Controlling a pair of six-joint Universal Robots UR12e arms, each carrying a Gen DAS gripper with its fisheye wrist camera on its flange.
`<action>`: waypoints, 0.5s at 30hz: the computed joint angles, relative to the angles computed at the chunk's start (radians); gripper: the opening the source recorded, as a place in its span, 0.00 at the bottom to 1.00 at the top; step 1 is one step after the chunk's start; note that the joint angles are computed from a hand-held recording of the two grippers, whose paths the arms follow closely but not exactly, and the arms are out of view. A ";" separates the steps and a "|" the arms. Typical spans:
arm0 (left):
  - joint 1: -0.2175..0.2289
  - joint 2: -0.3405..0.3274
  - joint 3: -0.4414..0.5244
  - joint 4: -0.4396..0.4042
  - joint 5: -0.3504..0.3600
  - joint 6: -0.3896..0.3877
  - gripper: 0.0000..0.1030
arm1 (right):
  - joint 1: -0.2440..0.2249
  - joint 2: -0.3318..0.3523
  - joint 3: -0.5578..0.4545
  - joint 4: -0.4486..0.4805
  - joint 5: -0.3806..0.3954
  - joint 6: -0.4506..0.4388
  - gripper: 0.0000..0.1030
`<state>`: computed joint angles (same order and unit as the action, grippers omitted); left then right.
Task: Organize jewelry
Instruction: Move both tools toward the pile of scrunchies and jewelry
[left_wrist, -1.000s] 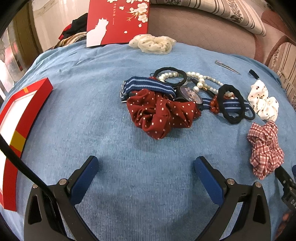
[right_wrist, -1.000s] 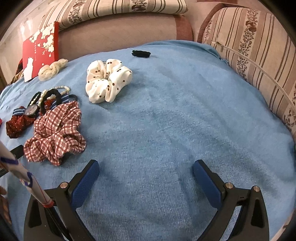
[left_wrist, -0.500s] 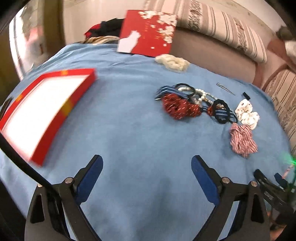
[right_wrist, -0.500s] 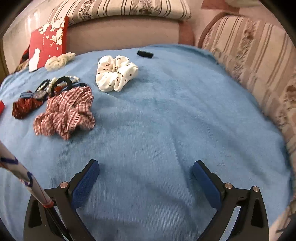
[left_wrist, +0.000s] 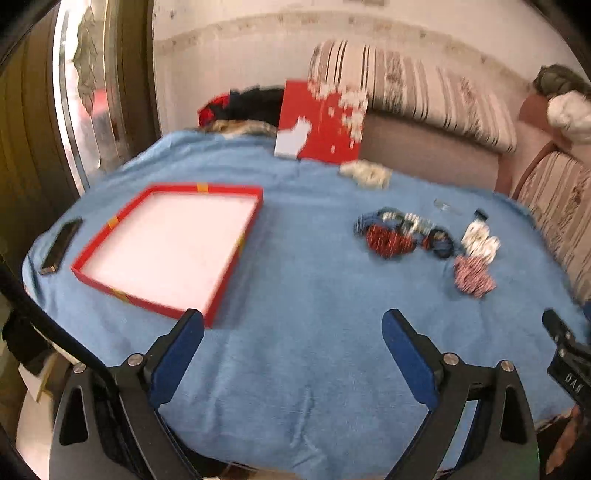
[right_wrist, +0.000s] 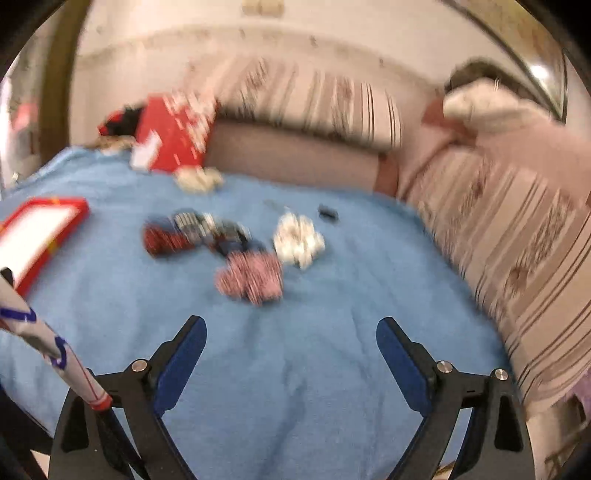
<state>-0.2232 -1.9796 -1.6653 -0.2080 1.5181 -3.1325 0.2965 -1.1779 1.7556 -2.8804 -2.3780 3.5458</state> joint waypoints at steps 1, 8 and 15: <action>0.004 0.012 -0.009 0.025 0.013 0.004 0.95 | 0.015 0.006 -0.008 -0.069 -0.041 -0.044 0.93; 0.003 0.014 0.046 0.039 0.062 0.043 0.96 | -0.006 0.009 -0.062 -0.184 0.056 -0.120 0.97; -0.013 -0.064 0.169 -0.085 -0.015 0.072 0.96 | -0.084 0.031 -0.086 -0.025 0.179 0.036 0.91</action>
